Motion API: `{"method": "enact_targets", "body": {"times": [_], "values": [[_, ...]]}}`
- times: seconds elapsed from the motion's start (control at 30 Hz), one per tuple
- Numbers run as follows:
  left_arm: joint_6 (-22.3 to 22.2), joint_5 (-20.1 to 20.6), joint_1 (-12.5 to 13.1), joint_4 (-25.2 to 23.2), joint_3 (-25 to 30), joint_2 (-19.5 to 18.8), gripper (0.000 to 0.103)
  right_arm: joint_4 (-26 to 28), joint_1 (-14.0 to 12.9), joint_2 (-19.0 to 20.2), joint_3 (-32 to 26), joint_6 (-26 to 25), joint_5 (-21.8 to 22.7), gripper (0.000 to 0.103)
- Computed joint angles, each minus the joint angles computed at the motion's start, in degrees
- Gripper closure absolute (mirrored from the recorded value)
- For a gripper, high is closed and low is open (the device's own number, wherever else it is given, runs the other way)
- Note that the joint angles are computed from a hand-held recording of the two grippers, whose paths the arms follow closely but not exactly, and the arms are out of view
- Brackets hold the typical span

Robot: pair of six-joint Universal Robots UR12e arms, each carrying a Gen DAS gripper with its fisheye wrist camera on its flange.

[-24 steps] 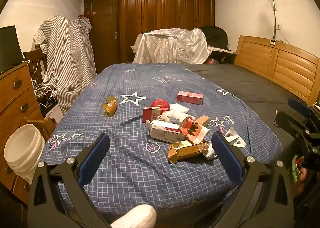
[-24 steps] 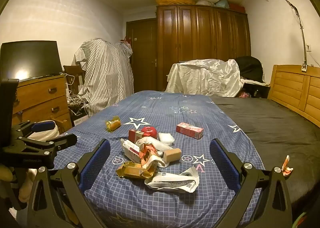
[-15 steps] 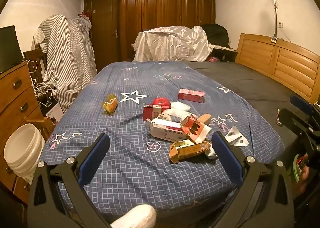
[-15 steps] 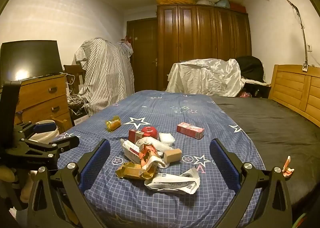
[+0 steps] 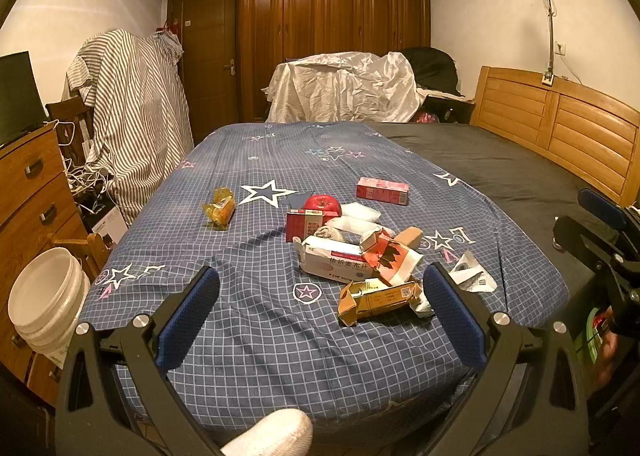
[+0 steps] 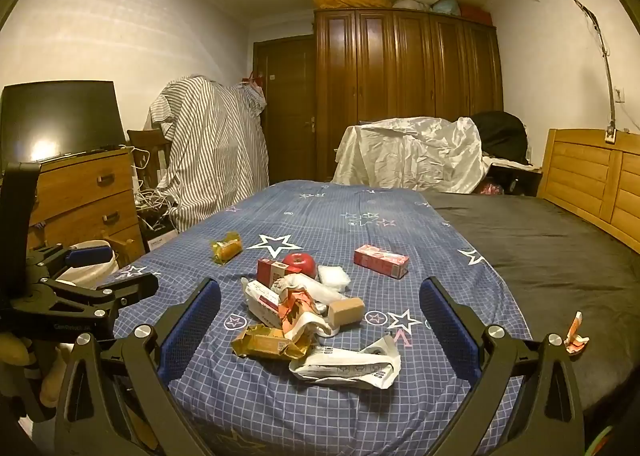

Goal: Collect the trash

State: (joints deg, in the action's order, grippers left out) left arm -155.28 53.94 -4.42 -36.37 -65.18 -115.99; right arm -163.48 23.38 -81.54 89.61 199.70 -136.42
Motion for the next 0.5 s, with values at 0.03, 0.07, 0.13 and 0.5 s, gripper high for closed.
{"method": "enact_targets", "body": {"times": [0.03,0.07,0.13,0.5], "values": [[0.07,0.03,0.0,-0.12,0.02,-0.01,0.005,-0.19,-0.01,0.06,0.09,-0.05,0.0,0.004],[0.14,0.1,-0.02,-0.18,0.08,-0.05,0.005,-0.15,-0.07,0.06,0.08,-0.02,0.09,0.004],[0.25,0.16,-0.05,-0.5,0.17,-0.07,0.005,-0.17,0.02,0.16,-0.01,-0.07,0.1,0.004],[0.94,0.76,-0.26,-1.63,0.59,-0.43,0.005,0.63,-0.28,0.22,0.13,0.66,0.56,0.004]]}}
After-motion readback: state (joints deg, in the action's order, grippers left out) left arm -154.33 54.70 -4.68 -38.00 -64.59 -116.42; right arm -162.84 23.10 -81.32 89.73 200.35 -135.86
